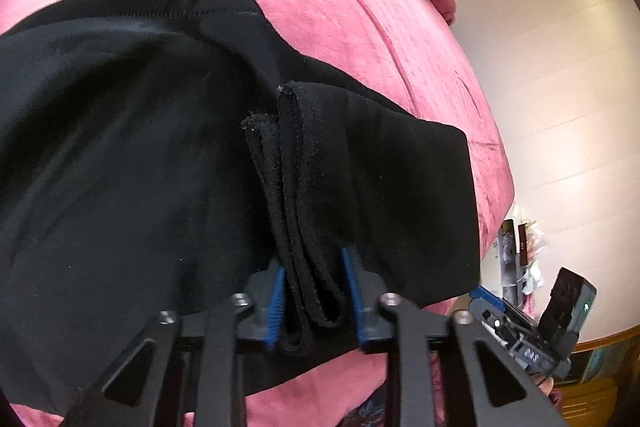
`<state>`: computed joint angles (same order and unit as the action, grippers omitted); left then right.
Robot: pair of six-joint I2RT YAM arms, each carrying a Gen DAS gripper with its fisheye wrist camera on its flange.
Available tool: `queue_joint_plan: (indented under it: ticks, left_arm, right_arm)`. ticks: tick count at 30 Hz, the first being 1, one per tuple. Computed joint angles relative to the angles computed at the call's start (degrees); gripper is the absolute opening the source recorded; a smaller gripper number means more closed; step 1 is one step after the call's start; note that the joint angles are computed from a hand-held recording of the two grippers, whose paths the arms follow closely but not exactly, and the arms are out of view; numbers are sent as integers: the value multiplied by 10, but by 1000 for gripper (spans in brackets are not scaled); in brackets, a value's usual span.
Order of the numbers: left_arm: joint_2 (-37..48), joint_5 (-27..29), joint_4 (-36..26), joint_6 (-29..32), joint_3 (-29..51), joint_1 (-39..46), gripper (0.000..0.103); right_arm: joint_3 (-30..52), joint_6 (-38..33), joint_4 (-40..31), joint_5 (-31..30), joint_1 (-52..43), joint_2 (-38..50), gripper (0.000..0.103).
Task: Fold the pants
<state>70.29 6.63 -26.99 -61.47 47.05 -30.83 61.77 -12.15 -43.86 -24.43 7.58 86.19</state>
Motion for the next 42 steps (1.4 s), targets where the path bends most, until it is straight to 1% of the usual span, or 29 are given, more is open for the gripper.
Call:
queue_joint_plan:
  ticks: [2, 3, 6, 9, 12, 16, 17, 21, 22, 23, 27, 28, 30, 33, 37, 42]
  left_arm:
    - [-7, -20, -6, 4, 5, -10, 19]
    - [-15, -35, -12, 7, 8, -18, 18]
    - [-29, -51, -32, 14, 15, -30, 18]
    - [-7, -58, -51, 16, 25, -40, 18]
    - [23, -64, -46, 13, 24, -47, 18]
    - [49, -101, -53, 7, 46, -74, 18]
    - [53, -101, -51, 9, 47, -75, 18]
    - [51, -106, -47, -1, 43, -79, 18]
    - [45, -122, -52, -16, 41, -100, 18]
    - [50, -135, -58, -15, 49, -109, 19]
    - [64, -182, -103, -24, 83, -147, 19]
    - [72, -198, -118, -30, 96, -157, 21]
    - [83, -225, -140, -39, 116, -175, 22]
    - [102, -259, -185, -53, 152, -200, 29]
    - [107, -303, -247, -66, 196, -221, 30]
    - [112, -340, -294, -74, 235, -233, 31]
  right_arm:
    - [0, 17, 7, 0, -7, 8, 55]
    - [-1, 20, 13, 3, -11, 10, 55]
    - [4, 21, 14, 7, -18, 7, 55]
    - [-2, 13, 21, 18, -13, -14, 55]
    - [1, 6, 19, 29, -6, -25, 55]
    - [9, 3, 13, 21, 2, -31, 55]
    - [14, 3, 13, 23, 8, -27, 55]
    - [23, -5, 12, 87, 48, 12, 55]
    - [23, -9, 11, 101, 54, 18, 55]
    - [21, -9, 12, 115, 58, 21, 55]
    - [28, -17, 1, 122, 60, 21, 55]
    - [30, -18, -2, 124, 60, 21, 56]
    - [36, -17, -7, 126, 62, 20, 56]
    - [45, -19, -12, 135, 68, 13, 56]
    - [63, -21, -11, 146, 78, 9, 56]
    - [101, -12, -10, 146, 98, 34, 56]
